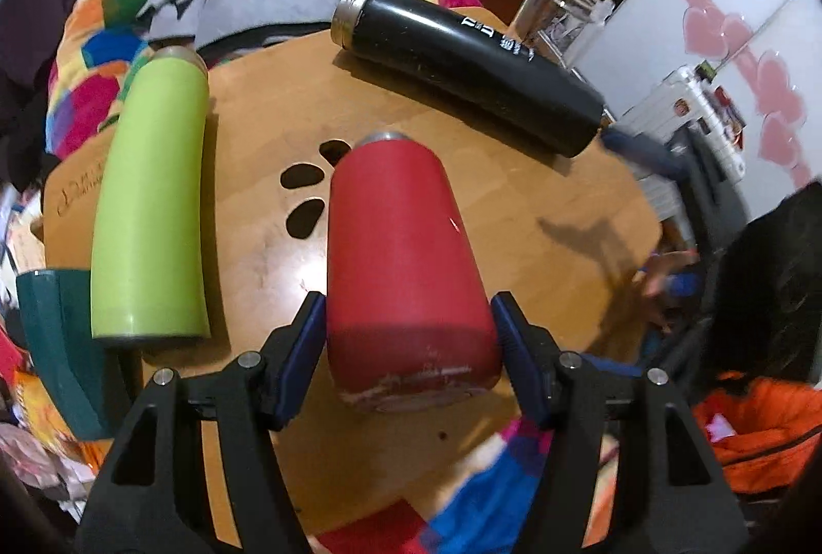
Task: Flip cup upside down
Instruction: 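Lift the red bottle with the left gripper while the right gripper approaches it, then grasp the red bottle with the right gripper and stand it upright while the left releases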
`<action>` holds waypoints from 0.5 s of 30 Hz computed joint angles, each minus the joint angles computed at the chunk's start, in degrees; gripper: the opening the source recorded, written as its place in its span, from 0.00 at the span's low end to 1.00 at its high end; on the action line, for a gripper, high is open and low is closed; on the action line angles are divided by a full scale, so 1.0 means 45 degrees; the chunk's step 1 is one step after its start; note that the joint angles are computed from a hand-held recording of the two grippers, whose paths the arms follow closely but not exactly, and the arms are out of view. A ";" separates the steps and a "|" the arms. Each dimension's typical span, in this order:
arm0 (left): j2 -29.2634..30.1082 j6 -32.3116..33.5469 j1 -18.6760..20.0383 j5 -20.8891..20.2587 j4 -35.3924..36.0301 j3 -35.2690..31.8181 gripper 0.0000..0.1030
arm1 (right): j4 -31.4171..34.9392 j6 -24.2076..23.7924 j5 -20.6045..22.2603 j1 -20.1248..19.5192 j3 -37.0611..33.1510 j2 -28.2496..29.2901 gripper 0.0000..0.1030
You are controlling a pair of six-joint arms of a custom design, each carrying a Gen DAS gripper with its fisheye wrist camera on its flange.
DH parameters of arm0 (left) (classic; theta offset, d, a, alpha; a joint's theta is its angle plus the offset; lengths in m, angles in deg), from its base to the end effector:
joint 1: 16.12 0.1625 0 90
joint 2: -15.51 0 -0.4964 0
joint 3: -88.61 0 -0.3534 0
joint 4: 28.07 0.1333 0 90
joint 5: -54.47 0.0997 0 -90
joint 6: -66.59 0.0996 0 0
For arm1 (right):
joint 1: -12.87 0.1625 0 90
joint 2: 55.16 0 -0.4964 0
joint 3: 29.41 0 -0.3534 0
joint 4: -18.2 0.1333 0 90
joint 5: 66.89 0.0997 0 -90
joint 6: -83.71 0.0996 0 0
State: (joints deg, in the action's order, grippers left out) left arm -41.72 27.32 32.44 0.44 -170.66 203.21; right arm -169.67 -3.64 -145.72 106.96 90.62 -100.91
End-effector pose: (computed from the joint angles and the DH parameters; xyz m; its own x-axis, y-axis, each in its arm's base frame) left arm -0.2215 -0.5407 0.1936 -0.8621 -0.0298 -0.5059 0.1471 0.9406 -0.3060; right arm 0.1930 -0.5603 0.1282 0.0203 -0.9199 0.3916 -0.9750 -0.1049 -0.1958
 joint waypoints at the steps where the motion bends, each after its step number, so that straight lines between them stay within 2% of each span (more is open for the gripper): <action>1: -0.0026 -0.0129 -0.0014 -0.0096 0.0214 -0.0085 0.62 | -0.0268 -0.0387 0.0079 0.0019 0.0113 0.0155 1.00; 6: 0.0010 -0.0892 0.0004 -0.0696 0.1399 -0.0594 0.62 | -0.2632 -0.1416 -0.0006 0.0302 0.0818 0.0789 1.00; 10: -0.0079 -0.1062 0.0029 -0.1033 0.1599 -0.0787 0.62 | -0.3449 -0.2573 0.0088 0.0423 0.1096 0.1203 0.99; 13: -0.0036 -0.1092 0.0043 -0.1274 0.1790 -0.0930 0.62 | -0.4152 -0.3048 0.0248 0.0551 0.1217 0.1556 0.99; 15: 0.0025 -0.1156 0.0047 -0.1401 0.1902 -0.0989 0.62 | -0.4190 -0.3212 0.0090 0.0654 0.1257 0.1637 0.94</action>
State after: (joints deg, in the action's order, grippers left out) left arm -41.60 22.12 32.65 -5.86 -162.10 198.75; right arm -188.52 -18.09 -145.32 109.90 96.27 -93.55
